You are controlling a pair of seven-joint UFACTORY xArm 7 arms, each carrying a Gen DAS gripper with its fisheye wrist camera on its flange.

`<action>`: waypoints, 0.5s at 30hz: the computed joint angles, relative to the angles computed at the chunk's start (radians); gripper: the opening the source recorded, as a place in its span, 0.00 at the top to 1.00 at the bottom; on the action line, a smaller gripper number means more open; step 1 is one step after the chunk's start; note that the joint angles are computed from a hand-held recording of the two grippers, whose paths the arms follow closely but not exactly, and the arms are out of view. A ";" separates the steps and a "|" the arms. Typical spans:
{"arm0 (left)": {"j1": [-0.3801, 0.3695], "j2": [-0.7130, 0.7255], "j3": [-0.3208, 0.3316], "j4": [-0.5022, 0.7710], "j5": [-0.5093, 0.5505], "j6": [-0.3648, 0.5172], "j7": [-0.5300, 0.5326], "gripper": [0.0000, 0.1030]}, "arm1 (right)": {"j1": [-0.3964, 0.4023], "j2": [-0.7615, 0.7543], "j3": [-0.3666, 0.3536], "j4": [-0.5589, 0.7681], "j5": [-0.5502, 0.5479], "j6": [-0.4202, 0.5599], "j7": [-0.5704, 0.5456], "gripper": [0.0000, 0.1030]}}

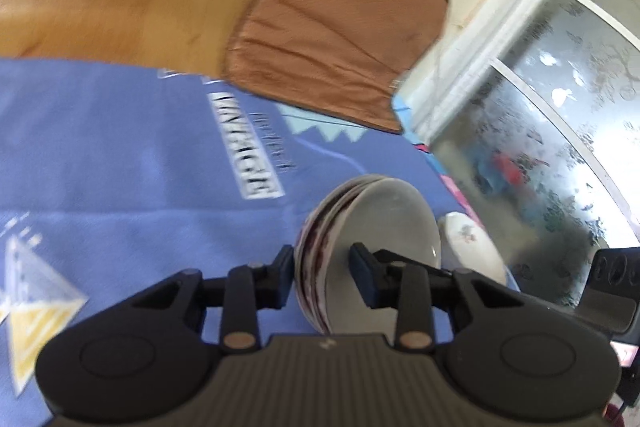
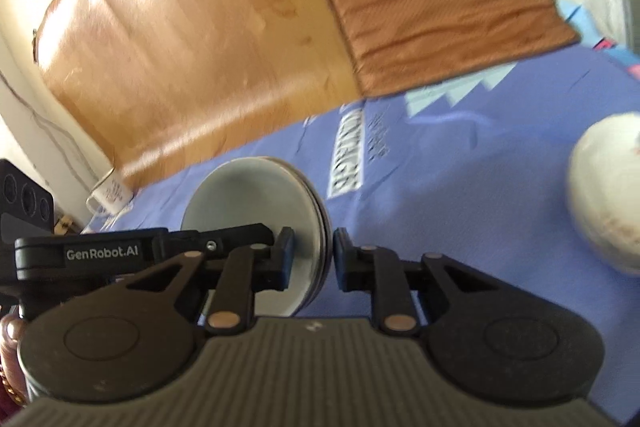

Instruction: Organize plates and bowls

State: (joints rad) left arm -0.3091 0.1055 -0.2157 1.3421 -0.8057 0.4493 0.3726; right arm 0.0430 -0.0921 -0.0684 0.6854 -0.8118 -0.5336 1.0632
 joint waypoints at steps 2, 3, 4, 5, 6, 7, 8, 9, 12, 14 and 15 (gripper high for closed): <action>-0.019 0.040 -0.010 0.059 0.048 0.015 -0.023 0.70 | -0.018 -0.032 0.004 -0.041 0.081 -0.008 -0.074 0.77; -0.031 0.073 -0.018 0.106 0.081 0.030 -0.039 0.69 | -0.025 -0.049 0.001 -0.062 0.117 -0.011 -0.103 0.77; -0.039 0.097 -0.027 0.139 0.103 0.042 -0.050 0.69 | -0.029 -0.064 -0.008 -0.083 0.142 -0.018 -0.124 0.77; -0.049 0.128 -0.035 0.182 0.129 0.059 -0.066 0.69 | -0.037 -0.082 -0.017 -0.105 0.172 -0.021 -0.146 0.77; -0.063 0.167 -0.044 0.237 0.160 0.080 -0.084 0.69 | -0.042 -0.099 -0.027 -0.126 0.197 -0.023 -0.167 0.77; -0.071 0.191 -0.055 0.269 0.178 0.091 -0.095 0.69 | -0.048 -0.115 -0.038 -0.146 0.223 -0.024 -0.187 0.77; -0.086 0.232 -0.063 0.326 0.206 0.115 -0.115 0.69 | -0.055 -0.132 -0.049 -0.167 0.251 -0.026 -0.208 0.77; -0.098 0.264 -0.069 0.369 0.228 0.133 -0.133 0.69 | -0.059 -0.145 -0.063 -0.184 0.270 -0.028 -0.224 0.77; -0.143 0.371 -0.081 0.521 0.301 0.199 -0.196 0.69 | -0.078 -0.175 -0.091 -0.227 0.341 -0.031 -0.280 0.76; -0.169 0.431 -0.081 0.603 0.341 0.238 -0.236 0.68 | -0.092 -0.182 -0.095 -0.246 0.395 -0.033 -0.327 0.76; -0.185 0.460 -0.078 0.644 0.364 0.257 -0.258 0.68 | -0.096 -0.181 -0.099 -0.252 0.414 -0.032 -0.345 0.76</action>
